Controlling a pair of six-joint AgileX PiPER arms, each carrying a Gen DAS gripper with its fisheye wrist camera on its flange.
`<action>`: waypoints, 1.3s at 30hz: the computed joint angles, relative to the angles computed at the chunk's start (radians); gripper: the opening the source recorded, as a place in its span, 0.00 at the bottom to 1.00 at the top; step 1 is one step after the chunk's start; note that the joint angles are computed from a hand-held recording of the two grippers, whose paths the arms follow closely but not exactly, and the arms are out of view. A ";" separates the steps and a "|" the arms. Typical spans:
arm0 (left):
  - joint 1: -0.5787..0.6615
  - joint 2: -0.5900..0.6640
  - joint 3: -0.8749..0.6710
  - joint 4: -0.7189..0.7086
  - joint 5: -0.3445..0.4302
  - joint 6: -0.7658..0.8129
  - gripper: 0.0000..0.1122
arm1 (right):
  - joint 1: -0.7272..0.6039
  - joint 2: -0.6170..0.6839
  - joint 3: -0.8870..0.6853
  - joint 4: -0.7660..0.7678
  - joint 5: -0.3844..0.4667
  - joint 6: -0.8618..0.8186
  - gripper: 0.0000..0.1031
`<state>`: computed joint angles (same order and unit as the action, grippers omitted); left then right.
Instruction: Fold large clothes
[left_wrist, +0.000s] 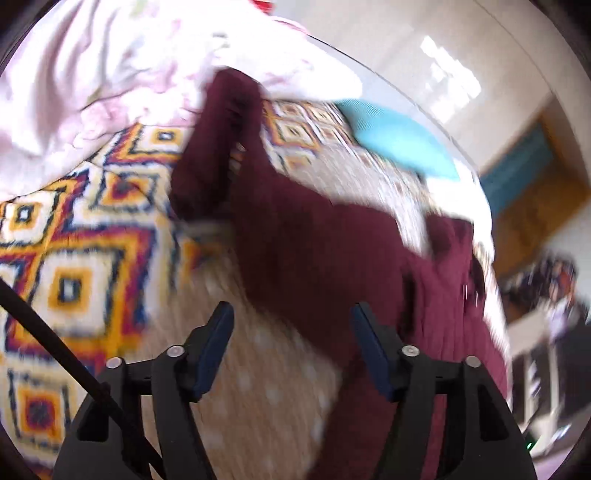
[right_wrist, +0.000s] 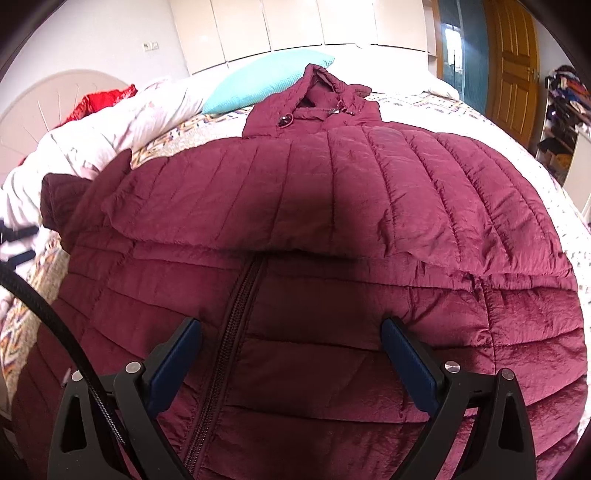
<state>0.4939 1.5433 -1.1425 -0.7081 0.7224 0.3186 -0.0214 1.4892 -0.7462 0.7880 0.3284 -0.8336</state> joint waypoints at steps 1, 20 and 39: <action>0.025 0.051 -0.060 -0.014 0.015 0.000 0.60 | 0.006 0.002 -0.002 -0.022 -0.005 0.021 0.97; -0.061 0.417 -0.661 0.474 0.167 -0.489 0.07 | 0.008 0.011 -0.002 -0.004 -0.013 -0.007 1.00; -0.731 -0.076 0.002 0.180 -0.061 -0.199 0.43 | -0.157 0.013 0.020 0.392 0.187 -0.373 0.99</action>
<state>-0.2371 1.4671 -1.1405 -0.5277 0.6616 0.1196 -0.1788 1.5023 -0.7264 1.1804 0.5152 -1.2069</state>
